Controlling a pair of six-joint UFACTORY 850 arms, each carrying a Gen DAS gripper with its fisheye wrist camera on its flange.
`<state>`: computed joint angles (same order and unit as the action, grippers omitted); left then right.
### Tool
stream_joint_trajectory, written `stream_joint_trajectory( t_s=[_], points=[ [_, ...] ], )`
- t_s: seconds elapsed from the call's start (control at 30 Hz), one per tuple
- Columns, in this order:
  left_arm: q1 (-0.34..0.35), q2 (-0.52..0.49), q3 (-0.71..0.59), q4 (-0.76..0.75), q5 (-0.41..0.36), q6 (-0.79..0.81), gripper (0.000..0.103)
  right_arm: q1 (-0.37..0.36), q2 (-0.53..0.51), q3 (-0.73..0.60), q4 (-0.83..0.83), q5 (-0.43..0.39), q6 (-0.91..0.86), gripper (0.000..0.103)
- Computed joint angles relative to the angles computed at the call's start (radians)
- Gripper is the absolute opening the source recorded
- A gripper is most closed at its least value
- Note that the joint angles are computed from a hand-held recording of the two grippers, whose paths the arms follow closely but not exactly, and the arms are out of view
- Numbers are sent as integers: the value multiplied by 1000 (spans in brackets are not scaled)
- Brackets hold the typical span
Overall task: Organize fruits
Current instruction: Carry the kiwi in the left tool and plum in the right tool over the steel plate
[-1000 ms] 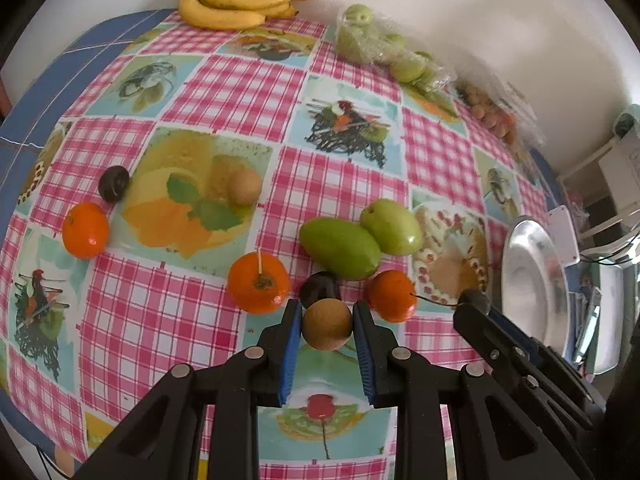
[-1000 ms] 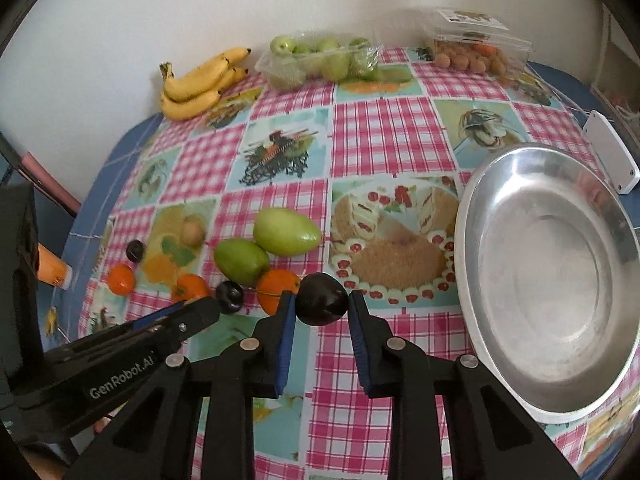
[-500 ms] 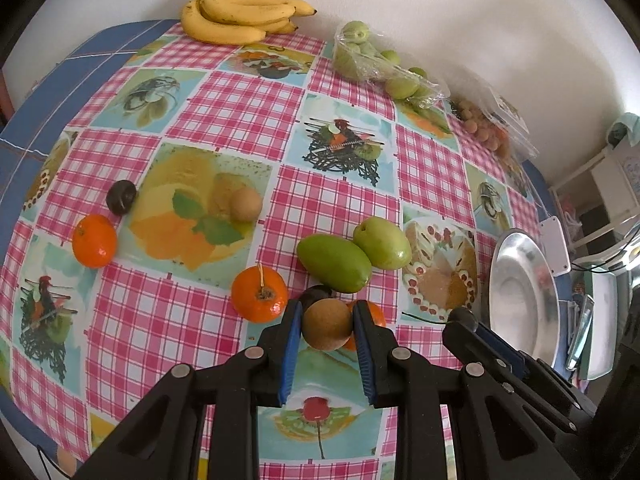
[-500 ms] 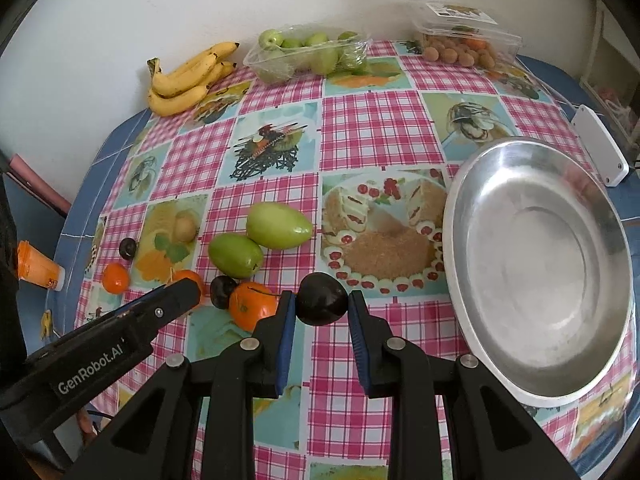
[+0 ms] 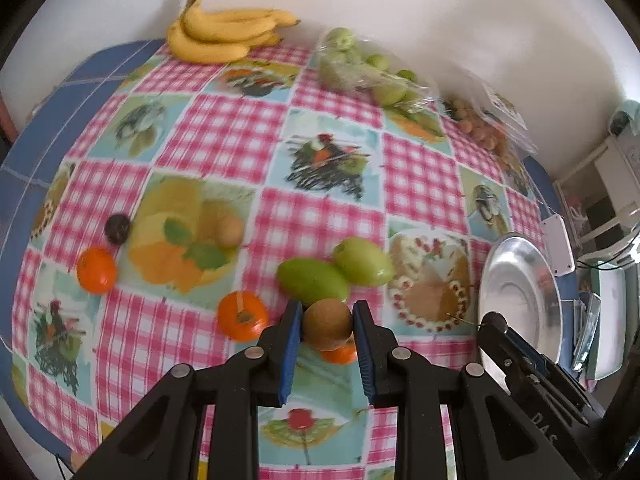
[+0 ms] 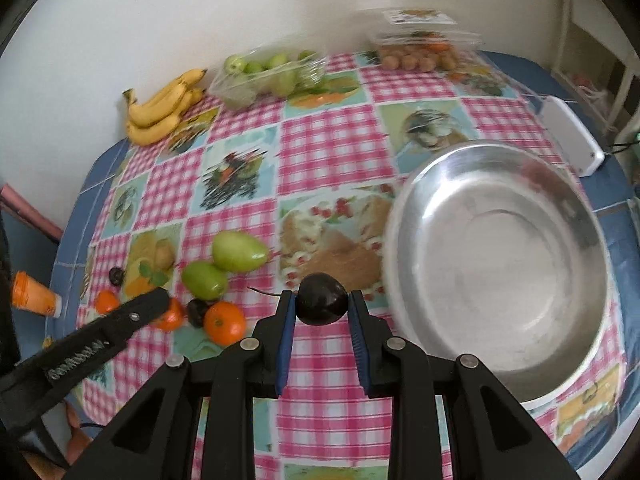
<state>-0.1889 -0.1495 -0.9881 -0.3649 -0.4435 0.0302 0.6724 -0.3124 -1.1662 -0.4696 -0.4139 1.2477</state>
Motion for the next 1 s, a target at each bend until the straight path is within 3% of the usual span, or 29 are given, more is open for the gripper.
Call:
stream_joint_trajectory(
  t_s=[0.63, 1.0],
  points=[
    [-210, -116, -184, 102, -49, -1, 28, -139, 155, 193, -160, -63, 328, 28],
    [-274, -185, -244, 115, -48, 15, 28, -178, 172, 231, -166, -99, 375, 28]
  ],
)
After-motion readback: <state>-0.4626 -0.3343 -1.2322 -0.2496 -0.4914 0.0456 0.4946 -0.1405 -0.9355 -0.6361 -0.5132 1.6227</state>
